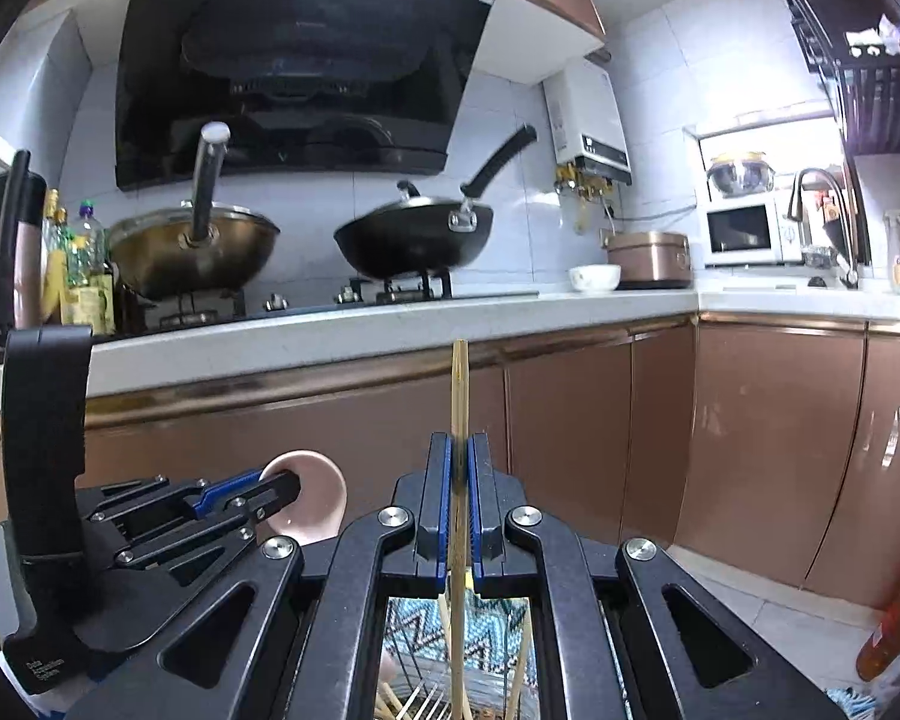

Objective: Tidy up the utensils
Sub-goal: 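Lift the left tool's pink spoon toward the holder while the right tool lifts its chopstick, then drop the pink spoon into the holder while the right tool drops its chopstick in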

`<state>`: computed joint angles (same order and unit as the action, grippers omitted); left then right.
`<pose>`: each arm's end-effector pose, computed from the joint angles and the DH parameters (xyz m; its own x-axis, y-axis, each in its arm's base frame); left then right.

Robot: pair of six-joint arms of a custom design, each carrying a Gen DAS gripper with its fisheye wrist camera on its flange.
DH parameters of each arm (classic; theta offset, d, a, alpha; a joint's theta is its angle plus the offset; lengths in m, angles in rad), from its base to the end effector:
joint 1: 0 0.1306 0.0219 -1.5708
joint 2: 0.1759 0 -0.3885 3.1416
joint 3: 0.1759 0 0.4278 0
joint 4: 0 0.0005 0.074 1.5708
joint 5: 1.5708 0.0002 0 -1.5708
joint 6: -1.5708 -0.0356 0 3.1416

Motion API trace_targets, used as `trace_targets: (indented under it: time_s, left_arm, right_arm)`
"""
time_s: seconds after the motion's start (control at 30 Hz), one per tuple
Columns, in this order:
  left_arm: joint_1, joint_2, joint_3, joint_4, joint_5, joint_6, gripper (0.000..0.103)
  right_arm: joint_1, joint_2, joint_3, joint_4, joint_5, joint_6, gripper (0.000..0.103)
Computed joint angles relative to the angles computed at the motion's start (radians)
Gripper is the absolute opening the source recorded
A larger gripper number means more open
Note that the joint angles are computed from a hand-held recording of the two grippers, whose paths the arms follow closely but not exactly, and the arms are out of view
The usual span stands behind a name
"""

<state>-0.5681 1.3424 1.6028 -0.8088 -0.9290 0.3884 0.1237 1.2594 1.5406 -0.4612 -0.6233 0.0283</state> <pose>0.4333 -0.2433 0.5789 -0.3105 -0.0708 -0.9479 -0.4016 0.9136 0.0633 0.4754 0.0795 0.6156 -0.1586 -0.0429 -0.9864 -0.6748 0.7340 0.0766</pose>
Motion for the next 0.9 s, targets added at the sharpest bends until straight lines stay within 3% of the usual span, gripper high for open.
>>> trace_targets:
  time_s: [0.3, 0.43, 0.5, 0.77, 0.9]
  left_arm:
    - [0.004, 0.027, -0.044, 0.029, 0.052, 0.031, 0.011]
    - [0.006, 0.027, -0.042, 0.000, 0.095, 0.060, 0.012]
    - [0.006, 0.017, -0.042, -0.013, 0.104, 0.074, 0.015]
    - [-0.066, -0.044, -0.010, -0.084, 0.041, 0.087, 0.025]
    - [-0.150, -0.076, 0.020, -0.189, -0.070, 0.151, 0.028]
  right_arm:
    - [-0.001, -0.005, -0.079, -0.038, 0.036, 0.072, 0.006]
    - [-0.010, -0.021, -0.091, -0.072, 0.029, 0.093, 0.019]
    - [-0.017, -0.033, -0.090, -0.088, 0.024, 0.096, 0.020]
    - [-0.079, -0.123, -0.083, -0.154, -0.026, 0.079, 0.026]
    - [-0.120, -0.179, -0.076, -0.221, -0.057, 0.088, 0.031]
